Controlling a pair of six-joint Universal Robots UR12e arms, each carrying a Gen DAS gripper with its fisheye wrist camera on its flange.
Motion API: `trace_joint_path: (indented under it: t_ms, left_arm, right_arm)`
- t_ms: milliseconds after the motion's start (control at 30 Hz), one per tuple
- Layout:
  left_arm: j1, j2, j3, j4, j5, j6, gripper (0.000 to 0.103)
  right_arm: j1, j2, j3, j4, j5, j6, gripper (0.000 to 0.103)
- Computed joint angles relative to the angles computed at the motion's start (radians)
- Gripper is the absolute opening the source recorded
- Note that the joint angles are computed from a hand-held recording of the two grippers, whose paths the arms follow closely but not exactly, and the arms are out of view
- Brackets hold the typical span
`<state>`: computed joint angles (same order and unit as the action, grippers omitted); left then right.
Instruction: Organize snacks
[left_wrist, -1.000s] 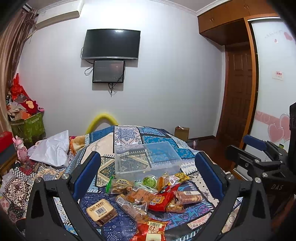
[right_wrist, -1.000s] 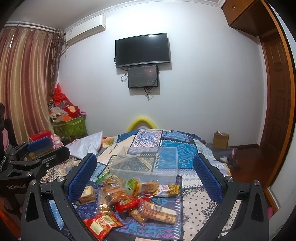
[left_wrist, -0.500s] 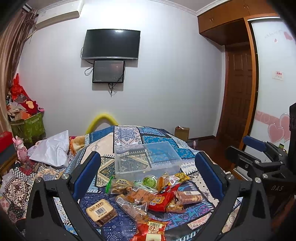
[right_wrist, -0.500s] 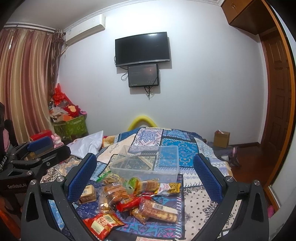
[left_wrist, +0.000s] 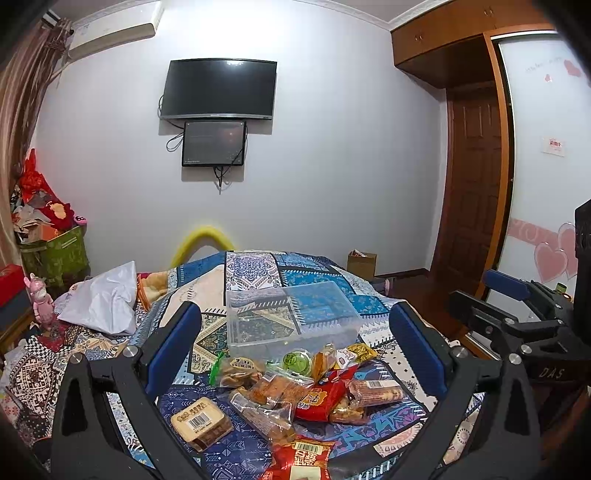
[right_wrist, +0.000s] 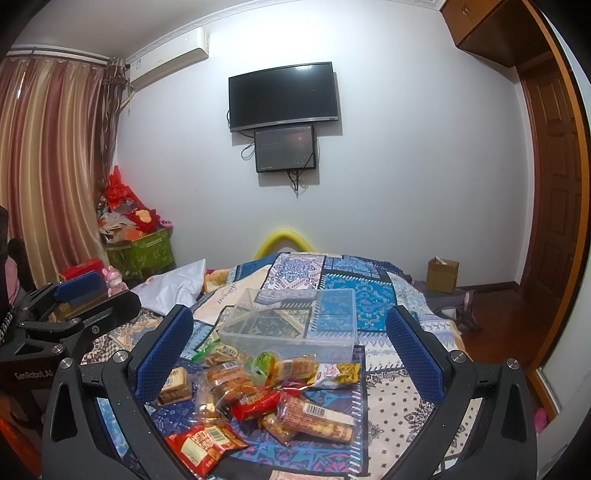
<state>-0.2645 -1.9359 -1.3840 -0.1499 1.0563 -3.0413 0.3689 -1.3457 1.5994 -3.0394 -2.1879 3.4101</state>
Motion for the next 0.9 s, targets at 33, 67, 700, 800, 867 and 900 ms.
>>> trace_joint_path:
  t_ms: [33, 67, 700, 800, 867, 900]
  left_arm:
    - [0.0, 0.0, 0.0, 0.0, -0.001, -0.001, 0.103]
    - [0.0, 0.0, 0.0, 0.0, -0.002, 0.0, 0.103]
    - [0.0, 0.003, -0.005, 0.012, 0.0, -0.001, 0.103]
    - [0.001, 0.0, -0.002, 0.007, 0.001, -0.005, 0.103]
    - [0.0, -0.002, 0.0, -0.002, 0.001, -0.002, 0.103]
    - [0.0, -0.004, 0.004, -0.01, 0.003, 0.0, 0.103]
  right_arm:
    - [0.0, 0.0, 0.0, -0.001, 0.0, 0.0, 0.103]
    - [0.0, 0.001, -0.001, -0.002, -0.001, 0.0, 0.103]
    - [0.0, 0.001, -0.001, -0.006, 0.006, 0.003, 0.103]
    - [-0.001, 0.001, 0.002, -0.007, 0.01, 0.006, 0.103]
    - [-0.002, 0.001, 0.003, -0.003, 0.009, 0.007, 0.103]
    - [-0.002, 0.002, 0.005, -0.002, 0.009, 0.009, 0.103]
